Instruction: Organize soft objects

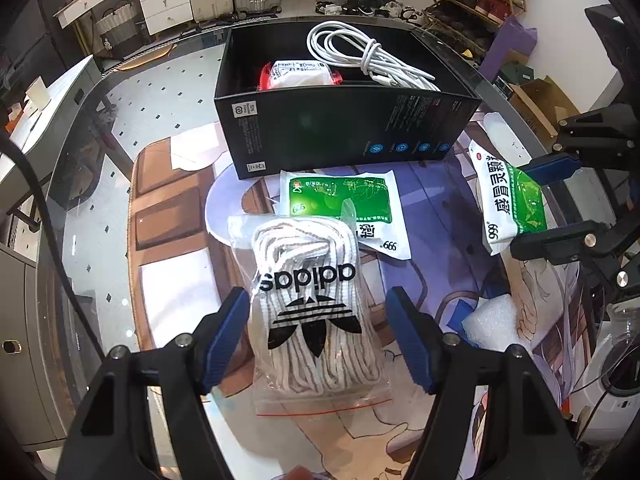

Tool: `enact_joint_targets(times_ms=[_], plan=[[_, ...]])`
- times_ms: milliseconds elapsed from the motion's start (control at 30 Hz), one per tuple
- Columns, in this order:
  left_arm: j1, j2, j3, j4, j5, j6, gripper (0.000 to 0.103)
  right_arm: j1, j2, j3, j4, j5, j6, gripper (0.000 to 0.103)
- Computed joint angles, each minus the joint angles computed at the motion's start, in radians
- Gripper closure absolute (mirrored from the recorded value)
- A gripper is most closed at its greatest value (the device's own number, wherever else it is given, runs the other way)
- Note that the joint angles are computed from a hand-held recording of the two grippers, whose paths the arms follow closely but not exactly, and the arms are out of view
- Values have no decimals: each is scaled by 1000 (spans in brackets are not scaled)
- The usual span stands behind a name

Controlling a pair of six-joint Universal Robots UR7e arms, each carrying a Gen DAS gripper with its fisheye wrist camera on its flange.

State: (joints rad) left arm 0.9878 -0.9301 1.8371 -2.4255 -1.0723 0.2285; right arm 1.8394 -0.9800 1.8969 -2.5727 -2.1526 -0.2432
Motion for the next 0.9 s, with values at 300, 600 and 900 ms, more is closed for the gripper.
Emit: enact_joint_targets(times_ms=[300, 600, 900], plan=[[12, 16, -15, 27, -21, -10, 66, -2, -14, 1, -22, -5, -3, 57], [9, -10, -24, 64, -45, 7, 73, -2, -18, -24, -45, -14, -9, 57], [-7, -42, -38, 51, -39, 38, 73, -1, -12, -57, -59, -27, -11, 57]])
